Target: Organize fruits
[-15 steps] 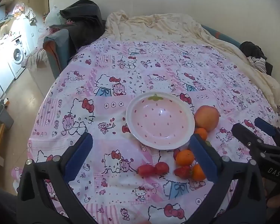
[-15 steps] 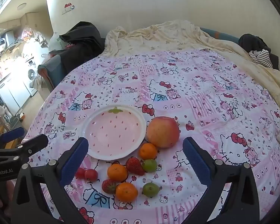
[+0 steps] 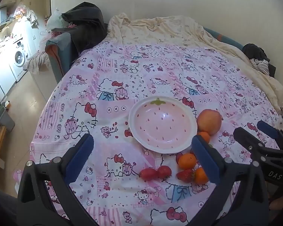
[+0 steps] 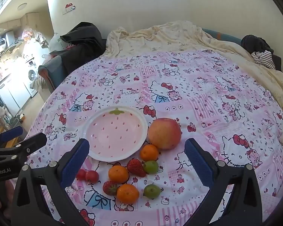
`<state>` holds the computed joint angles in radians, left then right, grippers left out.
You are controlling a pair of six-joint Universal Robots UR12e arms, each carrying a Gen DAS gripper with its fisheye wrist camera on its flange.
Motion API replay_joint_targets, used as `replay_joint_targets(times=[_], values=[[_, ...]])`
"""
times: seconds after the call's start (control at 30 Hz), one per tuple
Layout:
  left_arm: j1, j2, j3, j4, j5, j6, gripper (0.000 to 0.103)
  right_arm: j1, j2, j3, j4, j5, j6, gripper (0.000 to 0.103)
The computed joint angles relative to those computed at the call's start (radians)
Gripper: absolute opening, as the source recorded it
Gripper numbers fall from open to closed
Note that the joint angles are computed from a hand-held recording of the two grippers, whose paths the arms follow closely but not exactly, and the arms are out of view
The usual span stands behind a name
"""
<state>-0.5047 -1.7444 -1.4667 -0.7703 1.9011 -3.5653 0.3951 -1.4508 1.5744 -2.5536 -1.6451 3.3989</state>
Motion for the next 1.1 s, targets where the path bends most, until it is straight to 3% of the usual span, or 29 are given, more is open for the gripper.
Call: replay_joint_targets(times=[1.1], values=[[-0.001,0.001,0.003,0.000,0.011,-0.008,0.102,-0.001,-0.005,-0.002,-0.002,-0.003,-0.001,0.103]])
